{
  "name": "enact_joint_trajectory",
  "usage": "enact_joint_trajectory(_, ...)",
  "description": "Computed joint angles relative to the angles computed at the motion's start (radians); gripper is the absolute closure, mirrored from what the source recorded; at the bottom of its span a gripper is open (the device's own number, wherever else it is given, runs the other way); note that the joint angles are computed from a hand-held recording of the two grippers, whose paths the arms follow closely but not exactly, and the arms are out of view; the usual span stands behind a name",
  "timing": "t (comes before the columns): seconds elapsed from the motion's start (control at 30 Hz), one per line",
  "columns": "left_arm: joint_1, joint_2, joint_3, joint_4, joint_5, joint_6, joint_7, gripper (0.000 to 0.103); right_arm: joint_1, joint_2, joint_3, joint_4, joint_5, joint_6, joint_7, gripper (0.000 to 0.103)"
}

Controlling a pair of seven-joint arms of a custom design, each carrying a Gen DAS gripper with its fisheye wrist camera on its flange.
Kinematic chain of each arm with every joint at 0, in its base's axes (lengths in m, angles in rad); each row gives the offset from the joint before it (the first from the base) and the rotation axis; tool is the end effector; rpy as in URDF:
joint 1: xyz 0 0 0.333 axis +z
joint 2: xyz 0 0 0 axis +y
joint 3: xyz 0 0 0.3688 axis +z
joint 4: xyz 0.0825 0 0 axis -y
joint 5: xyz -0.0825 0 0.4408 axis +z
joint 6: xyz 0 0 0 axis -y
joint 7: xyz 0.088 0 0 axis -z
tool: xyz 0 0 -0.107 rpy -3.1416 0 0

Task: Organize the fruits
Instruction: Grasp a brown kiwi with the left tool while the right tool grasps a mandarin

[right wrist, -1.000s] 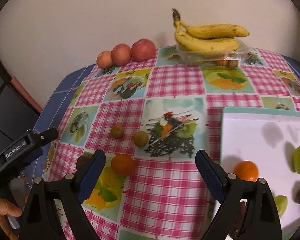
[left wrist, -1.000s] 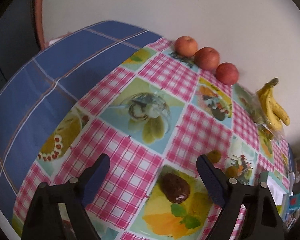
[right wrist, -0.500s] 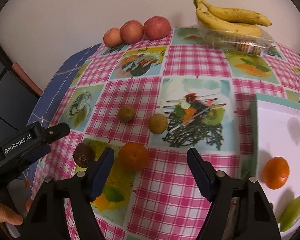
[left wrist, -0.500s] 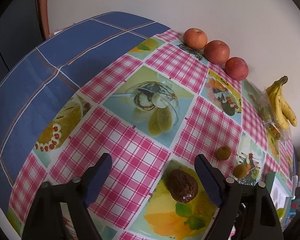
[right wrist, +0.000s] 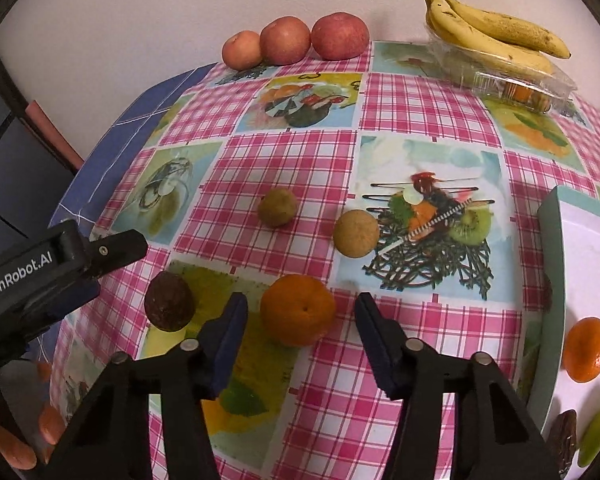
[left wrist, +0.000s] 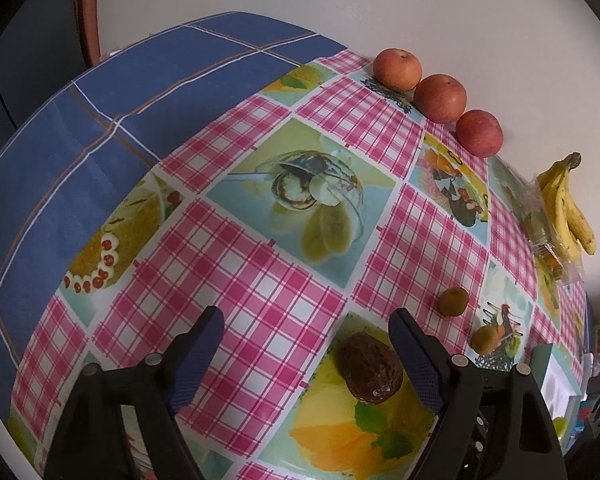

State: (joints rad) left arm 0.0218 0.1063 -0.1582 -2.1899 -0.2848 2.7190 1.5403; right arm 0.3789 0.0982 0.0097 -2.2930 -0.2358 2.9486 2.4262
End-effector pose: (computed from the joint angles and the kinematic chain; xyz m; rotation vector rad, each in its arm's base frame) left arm 0.6246 -0.0737 0.3983 -2.2145 1.9363 -0.6581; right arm 0.5579 0.2450 0.3803 -1.5967 2.0524 -0.2619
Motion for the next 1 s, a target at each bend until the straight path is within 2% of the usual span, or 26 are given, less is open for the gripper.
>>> enact_joint_trajectory(0.17, 0.0, 0.0, -0.004, 0.002, -0.011, -0.011, 0.013, 0.016, -0.003, 0.0, 0.005, -0.003, 0.021, 0.012, -0.015, 0.061)
enact_joint_trajectory(0.4, -0.002, -0.005, -0.008, 0.004, -0.042, -0.028, 0.049, 0.016, -0.008, -0.014, 0.007, -0.021, 0.059, 0.026, -0.035, 0.062)
enact_joint_trajectory(0.53, -0.004, -0.009, -0.013, 0.007, -0.085, -0.049, 0.093, 0.016, -0.002, -0.028, -0.011, -0.021, -0.041, -0.005, 0.04, 0.064)
enact_joint_trajectory(0.63, -0.009, -0.011, -0.014, 0.009, -0.104, -0.062, 0.12, 0.017, -0.023, -0.039, 0.004, -0.035, -0.023, 0.005, 0.031, 0.065)
enact_joint_trajectory(0.7, -0.012, -0.011, -0.014, 0.012, -0.117, -0.07, 0.137, 0.029, -0.028, -0.046, 0.003, -0.036, -0.062, -0.01, 0.063, 0.065)
enact_joint_trajectory(0.8, -0.015, -0.009, -0.014, 0.017, -0.131, -0.094, 0.156, 0.039, -0.044, -0.055, 0.011, -0.046, -0.072, -0.015, 0.073, 0.065)
enact_joint_trajectory(1.0, -0.017, -0.004, -0.014, 0.027, -0.166, -0.145, 0.184, 0.053, -0.075, -0.078, 0.025, -0.068, -0.087, -0.026, 0.105, 0.065)
